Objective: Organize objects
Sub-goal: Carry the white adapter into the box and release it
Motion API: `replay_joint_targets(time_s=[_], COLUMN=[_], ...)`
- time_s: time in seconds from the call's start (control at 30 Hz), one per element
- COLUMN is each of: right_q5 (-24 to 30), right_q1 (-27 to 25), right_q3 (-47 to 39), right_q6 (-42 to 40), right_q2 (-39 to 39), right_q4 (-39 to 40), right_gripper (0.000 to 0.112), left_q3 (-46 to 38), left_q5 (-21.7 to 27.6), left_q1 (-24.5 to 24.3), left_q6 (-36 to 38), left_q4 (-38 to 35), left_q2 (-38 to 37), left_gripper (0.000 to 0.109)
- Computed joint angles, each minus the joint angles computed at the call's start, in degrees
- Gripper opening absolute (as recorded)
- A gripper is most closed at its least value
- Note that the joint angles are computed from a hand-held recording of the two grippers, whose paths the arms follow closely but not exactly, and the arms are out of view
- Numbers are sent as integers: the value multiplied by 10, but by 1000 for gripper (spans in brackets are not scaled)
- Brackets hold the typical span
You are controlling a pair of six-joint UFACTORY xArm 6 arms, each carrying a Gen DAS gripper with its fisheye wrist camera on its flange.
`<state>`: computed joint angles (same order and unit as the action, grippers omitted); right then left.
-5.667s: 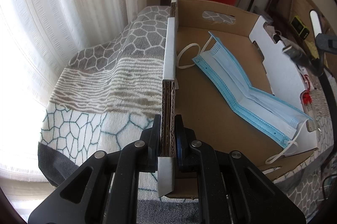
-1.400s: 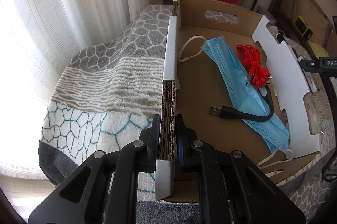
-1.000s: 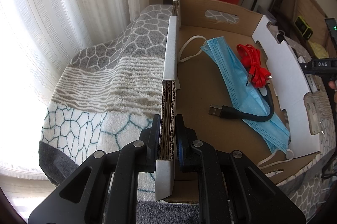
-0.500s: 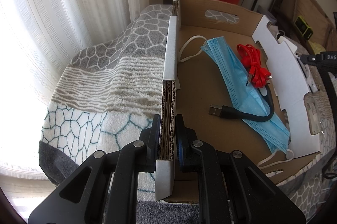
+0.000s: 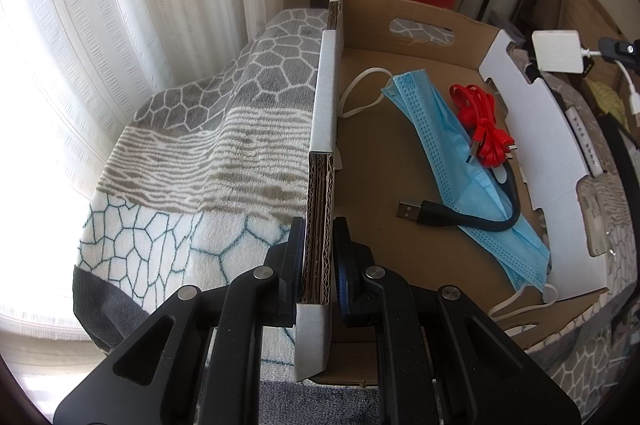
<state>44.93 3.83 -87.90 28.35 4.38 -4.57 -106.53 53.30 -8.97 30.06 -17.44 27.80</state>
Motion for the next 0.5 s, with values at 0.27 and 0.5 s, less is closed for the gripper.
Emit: replay_joint_targets(time_s=[0.27, 0.5], right_q5=[9, 30], right_q1=[29, 47], right_q3=[-84, -177], right_q6=[-34, -77], right_q2=[62, 160], right_q4=[38, 114], right_gripper=[2, 2], left_q3=[1, 0], left_q5=[-1, 0], left_q1=[0, 0], left_q6=[0, 0], left_q4=[0, 1], left_q2=[0, 0], left_gripper=[12, 12])
